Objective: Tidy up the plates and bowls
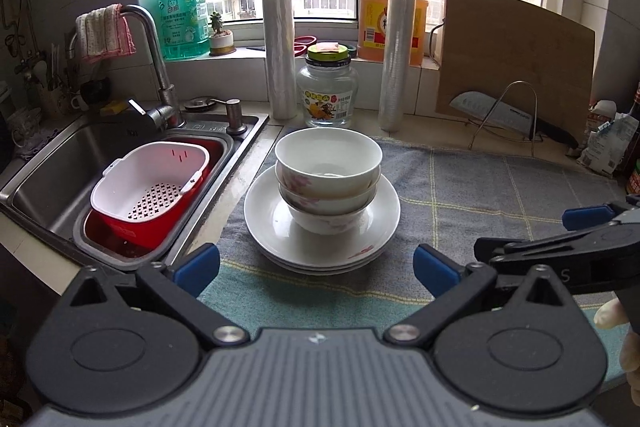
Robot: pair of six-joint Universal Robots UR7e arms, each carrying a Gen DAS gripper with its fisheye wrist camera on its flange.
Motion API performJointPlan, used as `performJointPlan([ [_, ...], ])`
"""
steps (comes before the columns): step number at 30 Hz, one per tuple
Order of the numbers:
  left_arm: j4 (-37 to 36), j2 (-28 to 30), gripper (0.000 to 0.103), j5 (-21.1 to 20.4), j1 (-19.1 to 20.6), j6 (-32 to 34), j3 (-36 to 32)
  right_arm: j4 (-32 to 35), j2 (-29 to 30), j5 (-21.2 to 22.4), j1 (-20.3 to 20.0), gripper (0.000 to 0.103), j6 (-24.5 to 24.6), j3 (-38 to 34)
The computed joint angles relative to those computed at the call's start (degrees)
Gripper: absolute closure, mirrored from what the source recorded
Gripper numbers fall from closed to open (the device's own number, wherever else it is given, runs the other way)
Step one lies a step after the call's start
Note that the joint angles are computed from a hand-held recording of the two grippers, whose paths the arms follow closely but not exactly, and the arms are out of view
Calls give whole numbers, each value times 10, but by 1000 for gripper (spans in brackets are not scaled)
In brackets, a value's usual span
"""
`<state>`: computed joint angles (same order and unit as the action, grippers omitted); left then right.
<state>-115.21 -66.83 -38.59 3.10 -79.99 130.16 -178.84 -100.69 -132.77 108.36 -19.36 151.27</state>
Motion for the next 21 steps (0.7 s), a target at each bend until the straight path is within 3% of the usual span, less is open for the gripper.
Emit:
performJointPlan([
  [21,87,-9,1,-17,-19,-81,-19,0,-23,-13,45,0,18,9],
])
